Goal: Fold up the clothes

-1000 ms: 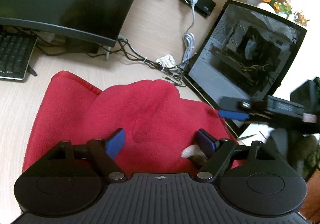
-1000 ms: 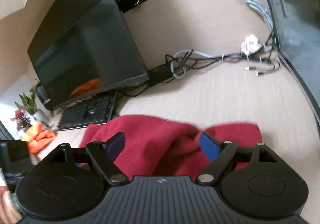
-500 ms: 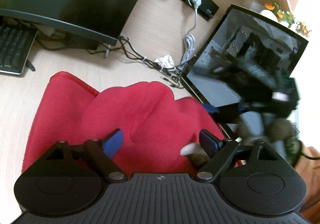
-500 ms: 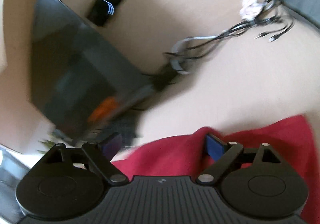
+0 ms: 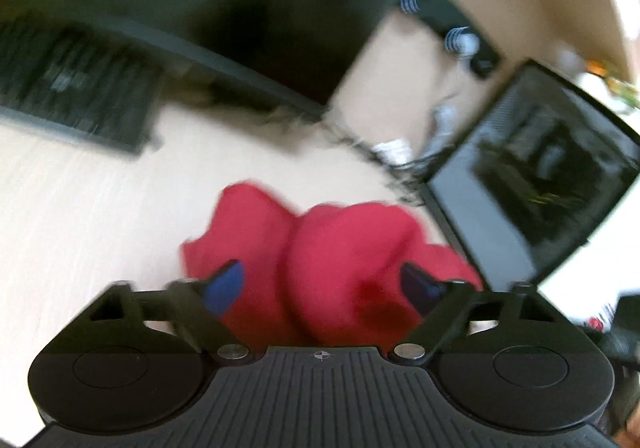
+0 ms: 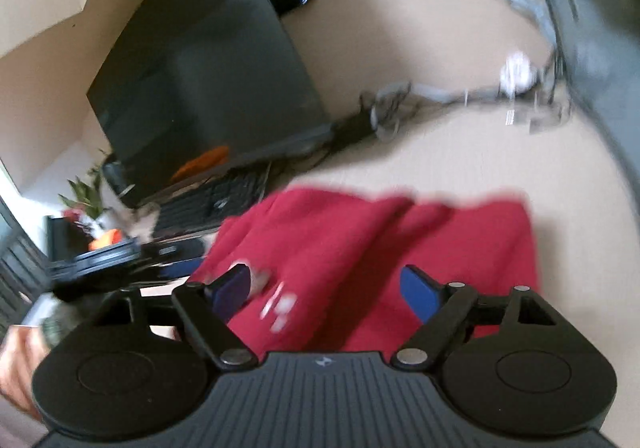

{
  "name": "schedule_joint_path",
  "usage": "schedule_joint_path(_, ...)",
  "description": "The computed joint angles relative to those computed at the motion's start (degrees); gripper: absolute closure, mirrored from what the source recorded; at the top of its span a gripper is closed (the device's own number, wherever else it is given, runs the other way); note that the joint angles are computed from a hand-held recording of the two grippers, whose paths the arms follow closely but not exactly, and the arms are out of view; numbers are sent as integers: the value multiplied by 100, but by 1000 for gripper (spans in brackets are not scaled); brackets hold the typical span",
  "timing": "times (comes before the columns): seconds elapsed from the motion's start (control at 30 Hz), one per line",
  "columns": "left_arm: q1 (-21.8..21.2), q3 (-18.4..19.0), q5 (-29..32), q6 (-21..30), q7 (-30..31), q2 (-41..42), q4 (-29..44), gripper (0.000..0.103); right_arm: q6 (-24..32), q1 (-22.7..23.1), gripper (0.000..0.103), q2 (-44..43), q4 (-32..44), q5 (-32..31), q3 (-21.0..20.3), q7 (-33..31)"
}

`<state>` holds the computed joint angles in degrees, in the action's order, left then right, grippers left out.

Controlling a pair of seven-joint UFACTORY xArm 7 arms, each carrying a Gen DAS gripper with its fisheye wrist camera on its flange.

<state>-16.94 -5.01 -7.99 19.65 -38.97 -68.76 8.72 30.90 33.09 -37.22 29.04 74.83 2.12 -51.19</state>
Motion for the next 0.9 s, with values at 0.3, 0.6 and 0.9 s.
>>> schedule_joint_path(0.3, -1280, 524, -690, -1112, 6, 680, 125, 57, 90, 124, 43, 241, 35, 912, 339, -371)
schedule_joint_path(0.6, -1303, 782, -581, -1605, 200, 2027, 1194, 74, -204, -162, 36, 63, 96, 561, 459, -791)
schedule_joint_path(0.9, -1907, 2254, -1109, -2276, 739, 3461, 2440, 75, -1453, -91, 42, 816, 561, -697, 743, -349)
